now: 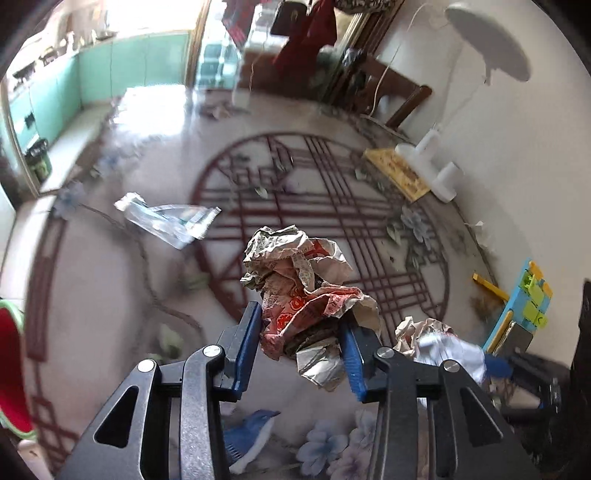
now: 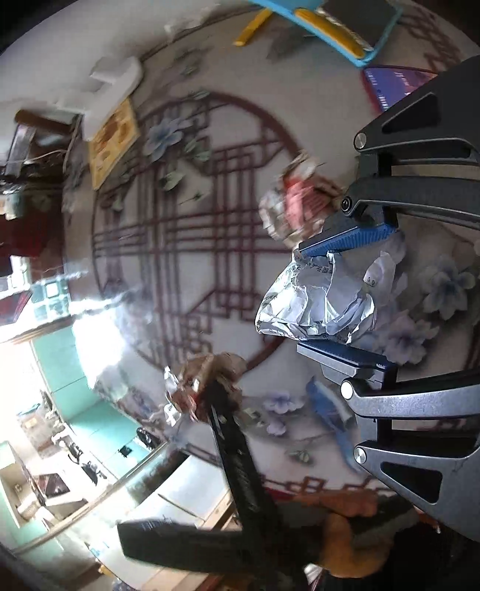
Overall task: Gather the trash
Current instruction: 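Carry paper wad and foil over red bucket and open both tools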
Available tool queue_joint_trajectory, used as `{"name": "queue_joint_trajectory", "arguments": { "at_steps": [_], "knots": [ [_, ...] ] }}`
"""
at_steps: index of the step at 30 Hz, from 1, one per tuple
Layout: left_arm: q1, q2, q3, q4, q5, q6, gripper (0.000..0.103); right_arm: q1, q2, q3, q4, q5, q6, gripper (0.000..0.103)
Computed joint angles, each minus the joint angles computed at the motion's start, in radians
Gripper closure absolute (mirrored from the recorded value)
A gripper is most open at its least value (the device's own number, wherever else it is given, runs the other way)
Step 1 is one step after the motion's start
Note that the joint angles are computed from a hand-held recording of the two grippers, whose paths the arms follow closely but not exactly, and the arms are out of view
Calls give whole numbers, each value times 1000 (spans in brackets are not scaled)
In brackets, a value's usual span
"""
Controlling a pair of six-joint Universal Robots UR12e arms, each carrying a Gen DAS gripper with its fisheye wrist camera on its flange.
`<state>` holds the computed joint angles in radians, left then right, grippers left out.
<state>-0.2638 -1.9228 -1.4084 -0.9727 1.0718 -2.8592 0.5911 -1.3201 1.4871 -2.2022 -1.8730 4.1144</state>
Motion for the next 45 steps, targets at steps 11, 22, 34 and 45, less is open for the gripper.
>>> {"name": "queue_joint_trajectory", "arguments": {
  "at_steps": [11,22,34,45],
  "knots": [
    [81,77,-73,62,31,-37,64,2,69,-99,-2,15,-122,57],
    [160,121,-138,116,81,-70,64,17,159,-224,11,27,-200,57],
    [187,106,-130,71,66,-44,64,32,207,-310,78,-5,-180,57],
    [211,81,-94,23,43,13,64,49,247,-383,146,-42,-117,55]
  ]
}}
